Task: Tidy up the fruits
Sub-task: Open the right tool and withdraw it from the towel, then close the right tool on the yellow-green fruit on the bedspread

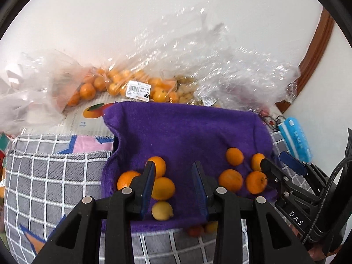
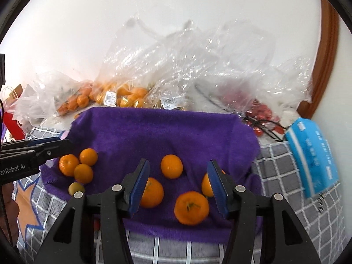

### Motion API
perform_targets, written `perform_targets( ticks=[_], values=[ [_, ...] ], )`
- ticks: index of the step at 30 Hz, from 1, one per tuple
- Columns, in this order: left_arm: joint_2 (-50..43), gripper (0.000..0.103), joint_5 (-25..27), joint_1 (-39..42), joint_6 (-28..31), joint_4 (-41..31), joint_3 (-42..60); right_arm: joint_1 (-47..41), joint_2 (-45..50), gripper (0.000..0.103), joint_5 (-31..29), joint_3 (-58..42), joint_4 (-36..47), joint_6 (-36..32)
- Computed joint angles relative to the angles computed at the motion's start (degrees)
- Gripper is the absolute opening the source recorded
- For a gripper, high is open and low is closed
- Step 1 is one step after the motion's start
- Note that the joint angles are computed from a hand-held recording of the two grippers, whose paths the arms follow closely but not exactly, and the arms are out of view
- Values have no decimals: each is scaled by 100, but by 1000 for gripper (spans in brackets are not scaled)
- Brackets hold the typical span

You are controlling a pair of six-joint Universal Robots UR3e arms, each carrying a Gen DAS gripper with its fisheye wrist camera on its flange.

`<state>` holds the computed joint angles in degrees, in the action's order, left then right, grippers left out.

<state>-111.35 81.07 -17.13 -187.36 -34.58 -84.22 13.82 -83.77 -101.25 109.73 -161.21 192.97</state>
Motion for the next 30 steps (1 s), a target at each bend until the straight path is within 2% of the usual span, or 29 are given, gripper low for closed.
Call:
perform_targets(
  ticks=[5,11,16,23,30],
  values=[
    [854,33,-118,68,-61,366,-996,199,-628,55,-205,410,171,273],
    [1745,33,-46,102,-112,667,-2012,697,-1160,55,-749,827,221,652],
    [2310,33,-49,163,-79,714,-2575,1047,-1395,55,-799,858,595,940],
    [2996,33,-9,326,86,707,-3278,1525,-1342,55,-910,879,732,1242],
    [3414,33,-143,675,257,802,-3989,1793,-948,53,-884,958,408,1488]
  ],
)
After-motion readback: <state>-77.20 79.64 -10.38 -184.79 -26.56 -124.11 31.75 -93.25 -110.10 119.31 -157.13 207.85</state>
